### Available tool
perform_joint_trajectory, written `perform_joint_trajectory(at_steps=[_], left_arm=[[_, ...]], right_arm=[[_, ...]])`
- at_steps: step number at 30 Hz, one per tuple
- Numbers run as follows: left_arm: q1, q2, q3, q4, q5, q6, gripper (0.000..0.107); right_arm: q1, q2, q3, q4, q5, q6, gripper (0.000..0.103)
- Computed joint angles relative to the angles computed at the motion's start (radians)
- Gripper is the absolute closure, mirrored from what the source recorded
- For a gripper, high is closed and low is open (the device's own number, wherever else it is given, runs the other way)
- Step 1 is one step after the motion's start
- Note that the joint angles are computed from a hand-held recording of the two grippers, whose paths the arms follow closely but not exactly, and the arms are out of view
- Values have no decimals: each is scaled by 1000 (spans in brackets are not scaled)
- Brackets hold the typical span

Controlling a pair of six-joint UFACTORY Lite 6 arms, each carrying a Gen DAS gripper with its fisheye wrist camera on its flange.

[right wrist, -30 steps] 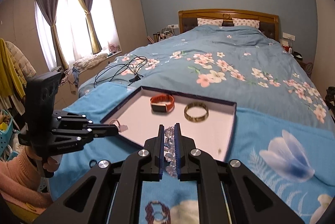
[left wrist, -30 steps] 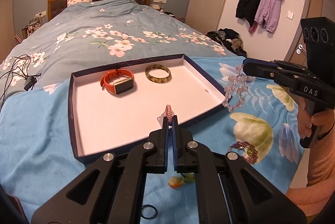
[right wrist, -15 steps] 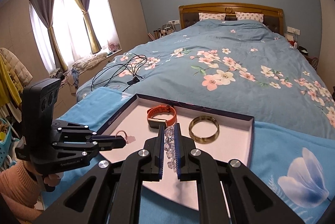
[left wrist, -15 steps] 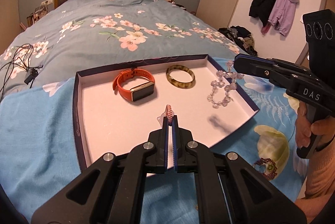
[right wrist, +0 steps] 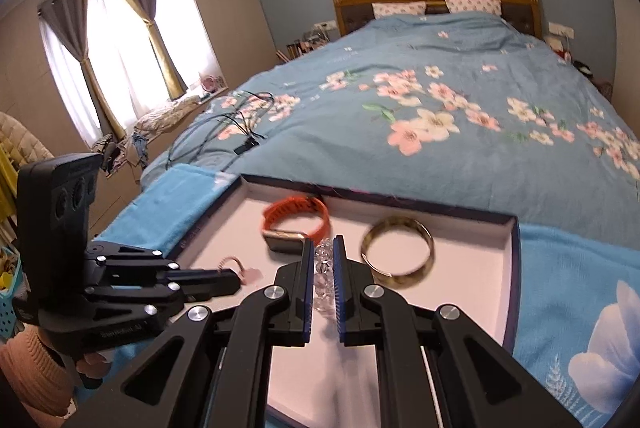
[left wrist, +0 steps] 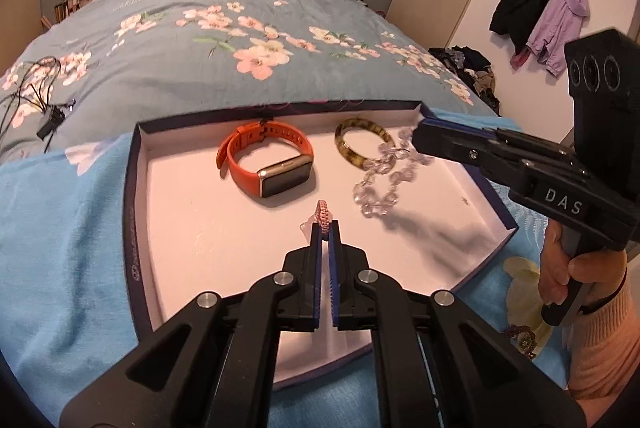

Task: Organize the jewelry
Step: 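Lower and release the clear bracelet with the right gripper while the left releases the pink clip in the tray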

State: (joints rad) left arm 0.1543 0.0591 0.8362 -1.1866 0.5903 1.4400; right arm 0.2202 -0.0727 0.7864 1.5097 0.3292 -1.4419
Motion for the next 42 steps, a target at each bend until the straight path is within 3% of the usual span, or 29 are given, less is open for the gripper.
perform_joint_trajectory(at_steps=[9, 23, 25, 29, 35, 42], left_arm=[[8, 156, 98, 16, 12, -52, 103], [0, 238, 190, 67, -19, -152, 98], [1, 218, 173, 61, -27, -145, 93], [-2, 141, 115, 24, -56, -92, 86], [8, -30, -7, -2, -105, -40, 79], [120, -342, -216, -8, -24, 77, 75]], right_arm=[[-59, 43, -12, -65, 4, 15, 95], [-55, 70, -13, -136, -40, 79, 93], [-54, 54, -25, -144, -52, 86, 93], [-59, 17, -55, -148, -64, 95, 79], [-75, -40, -103, -184, -66, 128, 79], [-110, -289, -236, -305, 15, 216, 76]])
